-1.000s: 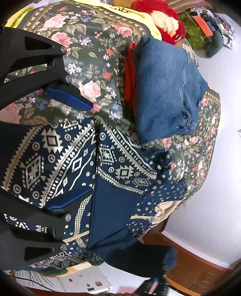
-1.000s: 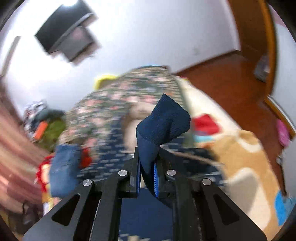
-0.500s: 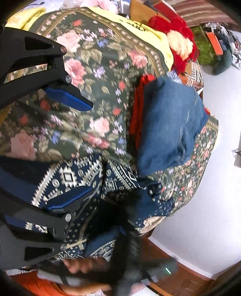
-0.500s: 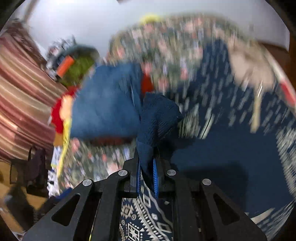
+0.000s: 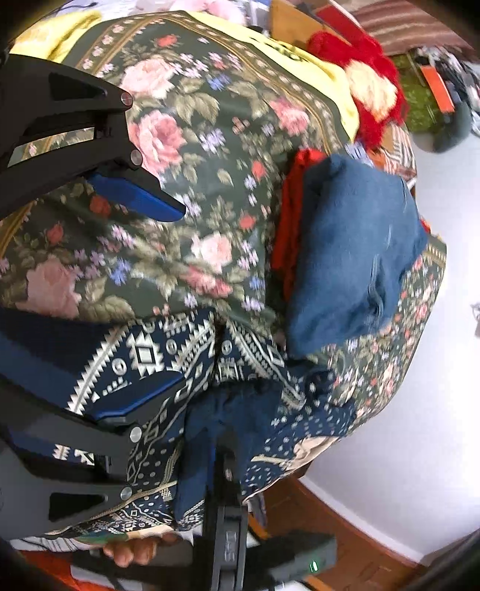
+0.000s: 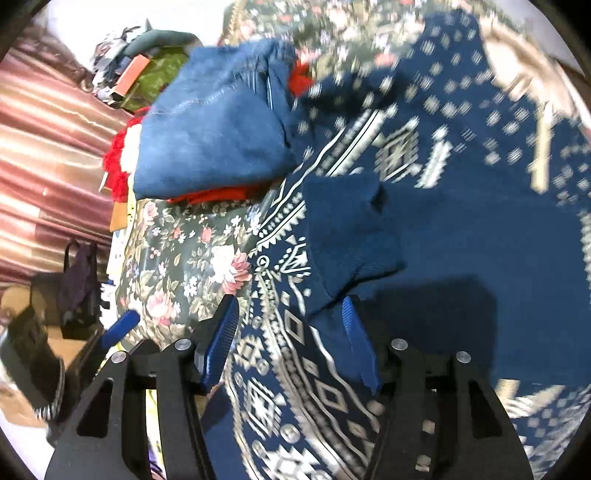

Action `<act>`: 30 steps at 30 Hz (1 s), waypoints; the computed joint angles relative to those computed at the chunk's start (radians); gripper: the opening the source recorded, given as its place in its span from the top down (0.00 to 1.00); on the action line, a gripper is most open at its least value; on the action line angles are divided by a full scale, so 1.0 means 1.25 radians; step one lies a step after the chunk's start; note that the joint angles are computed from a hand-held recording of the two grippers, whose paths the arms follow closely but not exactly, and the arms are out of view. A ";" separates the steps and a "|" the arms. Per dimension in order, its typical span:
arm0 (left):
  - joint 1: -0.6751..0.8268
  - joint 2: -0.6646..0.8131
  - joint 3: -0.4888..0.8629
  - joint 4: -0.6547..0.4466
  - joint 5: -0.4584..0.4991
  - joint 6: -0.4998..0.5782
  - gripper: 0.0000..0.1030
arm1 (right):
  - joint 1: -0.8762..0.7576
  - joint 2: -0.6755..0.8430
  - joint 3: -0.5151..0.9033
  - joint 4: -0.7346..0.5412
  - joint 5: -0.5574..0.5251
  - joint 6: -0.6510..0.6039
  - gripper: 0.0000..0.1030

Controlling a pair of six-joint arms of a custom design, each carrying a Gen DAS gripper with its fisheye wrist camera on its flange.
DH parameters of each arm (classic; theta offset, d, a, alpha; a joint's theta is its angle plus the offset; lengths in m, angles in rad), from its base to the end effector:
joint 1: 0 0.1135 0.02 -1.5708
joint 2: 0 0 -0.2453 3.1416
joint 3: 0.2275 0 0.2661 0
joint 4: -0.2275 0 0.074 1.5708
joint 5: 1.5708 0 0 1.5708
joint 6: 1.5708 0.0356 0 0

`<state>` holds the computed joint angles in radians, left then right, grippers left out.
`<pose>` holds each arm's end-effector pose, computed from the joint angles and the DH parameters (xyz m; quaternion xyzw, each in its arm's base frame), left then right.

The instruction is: Fold large clothes

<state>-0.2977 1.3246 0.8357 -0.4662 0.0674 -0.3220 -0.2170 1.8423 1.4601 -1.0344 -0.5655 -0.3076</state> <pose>0.2675 -0.0846 0.1932 -0.0014 0.9525 -0.1229 0.2786 0.3602 -0.0599 0.2060 -0.0648 0.9555 0.2495 0.1436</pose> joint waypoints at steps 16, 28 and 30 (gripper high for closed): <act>-0.193 0.415 0.371 -0.051 -0.077 0.057 0.20 | -0.380 -0.050 -0.063 0.236 0.131 -0.103 0.32; -0.154 0.580 0.518 -0.104 -0.059 0.031 0.17 | -0.450 0.201 0.037 0.245 0.166 -0.021 0.30; -0.127 0.564 0.499 -0.102 -0.056 0.018 0.17 | -0.444 0.194 0.026 0.259 0.171 -0.026 0.29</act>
<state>-0.4564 2.0293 1.4599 -0.5942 -0.0030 -0.2992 -0.7723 2.0852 1.4928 -0.7106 -0.3517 -0.3401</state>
